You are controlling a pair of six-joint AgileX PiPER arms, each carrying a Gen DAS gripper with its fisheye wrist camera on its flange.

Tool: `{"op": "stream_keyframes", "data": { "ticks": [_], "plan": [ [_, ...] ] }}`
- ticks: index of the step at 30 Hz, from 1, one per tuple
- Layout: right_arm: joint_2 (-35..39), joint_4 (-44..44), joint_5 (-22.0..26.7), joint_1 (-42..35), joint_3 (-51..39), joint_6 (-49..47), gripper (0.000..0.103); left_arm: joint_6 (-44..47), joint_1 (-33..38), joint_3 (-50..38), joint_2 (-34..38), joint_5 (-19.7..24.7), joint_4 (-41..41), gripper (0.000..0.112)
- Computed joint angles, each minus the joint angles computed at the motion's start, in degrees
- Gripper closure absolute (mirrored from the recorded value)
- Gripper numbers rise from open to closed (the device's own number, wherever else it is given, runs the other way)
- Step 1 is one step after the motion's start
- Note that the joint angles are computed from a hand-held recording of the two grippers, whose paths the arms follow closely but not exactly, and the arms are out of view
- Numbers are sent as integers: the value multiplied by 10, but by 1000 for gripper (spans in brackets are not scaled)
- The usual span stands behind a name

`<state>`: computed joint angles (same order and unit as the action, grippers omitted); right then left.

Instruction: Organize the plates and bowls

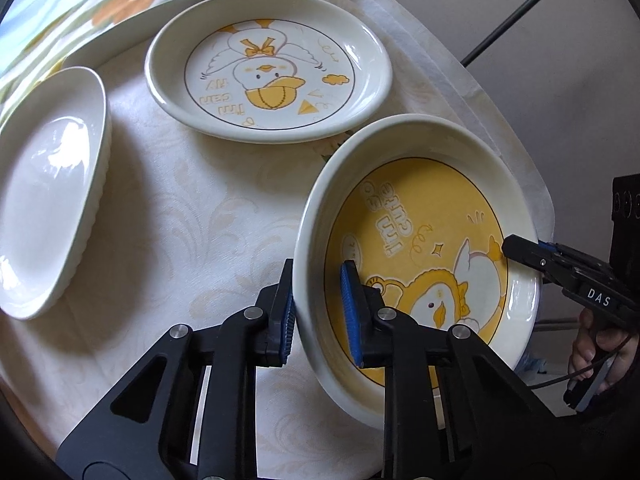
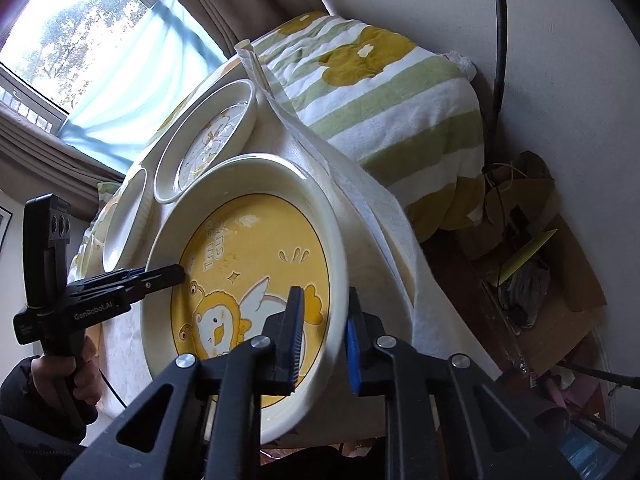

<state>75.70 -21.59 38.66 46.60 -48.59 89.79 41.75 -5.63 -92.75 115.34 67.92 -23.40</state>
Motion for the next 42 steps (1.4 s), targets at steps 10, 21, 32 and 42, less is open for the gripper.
{"op": "stream_keyframes", "data": {
  "ticks": [10,21,32,42],
  "plan": [
    [6,23,15,-6,-16,-34,86,-9,-14,19,-18,-18,28,93],
    [24,72,45,-23,-72,-146,85,-28,11,60,-72,-20,32,93],
    [154,224,74,-56,-270,-432,85,-64,147,119,-177,-17,28,93],
    [360,310,140,-11,-539,-556,85,-23,334,115,-185,8,21,93]
  ]
}}
